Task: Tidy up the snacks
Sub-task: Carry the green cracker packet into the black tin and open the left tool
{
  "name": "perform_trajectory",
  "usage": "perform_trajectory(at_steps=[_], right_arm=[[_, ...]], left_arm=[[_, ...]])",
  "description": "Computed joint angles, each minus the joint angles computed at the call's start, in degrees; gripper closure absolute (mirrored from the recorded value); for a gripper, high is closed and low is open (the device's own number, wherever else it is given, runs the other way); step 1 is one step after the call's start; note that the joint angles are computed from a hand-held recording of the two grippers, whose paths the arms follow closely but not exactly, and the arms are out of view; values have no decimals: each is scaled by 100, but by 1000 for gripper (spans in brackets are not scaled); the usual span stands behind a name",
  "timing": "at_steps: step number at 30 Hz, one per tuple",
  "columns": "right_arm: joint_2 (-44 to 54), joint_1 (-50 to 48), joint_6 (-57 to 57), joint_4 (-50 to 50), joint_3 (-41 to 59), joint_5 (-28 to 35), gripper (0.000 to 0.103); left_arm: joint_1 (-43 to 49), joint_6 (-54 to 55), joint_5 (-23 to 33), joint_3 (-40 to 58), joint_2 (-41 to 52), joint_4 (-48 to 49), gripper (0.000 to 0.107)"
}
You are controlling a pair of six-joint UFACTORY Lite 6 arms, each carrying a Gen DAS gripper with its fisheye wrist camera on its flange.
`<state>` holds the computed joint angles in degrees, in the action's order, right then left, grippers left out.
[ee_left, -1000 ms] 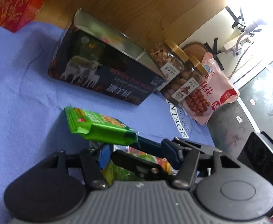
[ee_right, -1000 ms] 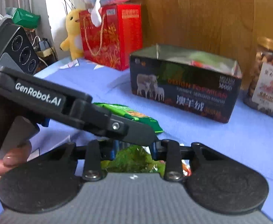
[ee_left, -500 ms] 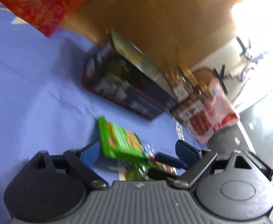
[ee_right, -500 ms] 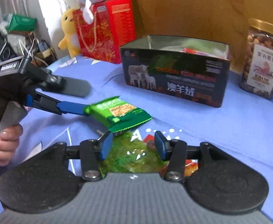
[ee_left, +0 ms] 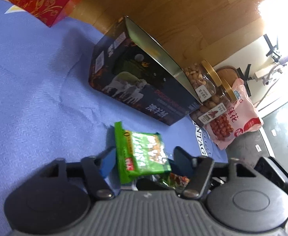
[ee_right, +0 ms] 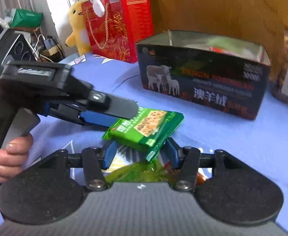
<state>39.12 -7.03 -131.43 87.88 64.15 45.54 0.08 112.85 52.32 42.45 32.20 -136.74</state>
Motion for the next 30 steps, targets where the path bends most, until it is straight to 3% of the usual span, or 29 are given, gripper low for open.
perform_trajectory(at_steps=[3,5,6,8,11,14,18,22,25,28,30], right_arm=[[-70,117,-334,502,-177,-108,49],[-129,138,-546,756,-316,-112,57],[-159,122,-587,787,-376,-67,66],[-186,86,-576,684,-424,83,74],[-505,191,-1492,1391,-920,-29,73],[-481,132,-1199,1042,-845,-71,72],[-559,3,-1386,1072,-930,-67,72],[-575,44,-1464,1174,-894,-162,68],[-533,172,-1515,1237,-830,-276,49],[-464,392,-1729,1386,-698,-435,45],[-360,633,-1579,1359,-452,-705,45]], left_arm=[[-56,191,-201,-54,-98,-195,67],[87,-76,152,-12,17,298,79],[81,-92,256,-38,-1,375,82],[-111,184,83,-186,-283,130,82],[-210,197,-25,-236,-453,84,81],[-108,146,-5,-303,-488,185,81],[77,201,-38,-475,-606,123,67],[259,101,-83,-506,-637,94,39],[354,102,-72,-526,-630,26,25],[418,18,-65,-446,-502,-6,23],[481,-30,-6,-393,-408,22,28]])
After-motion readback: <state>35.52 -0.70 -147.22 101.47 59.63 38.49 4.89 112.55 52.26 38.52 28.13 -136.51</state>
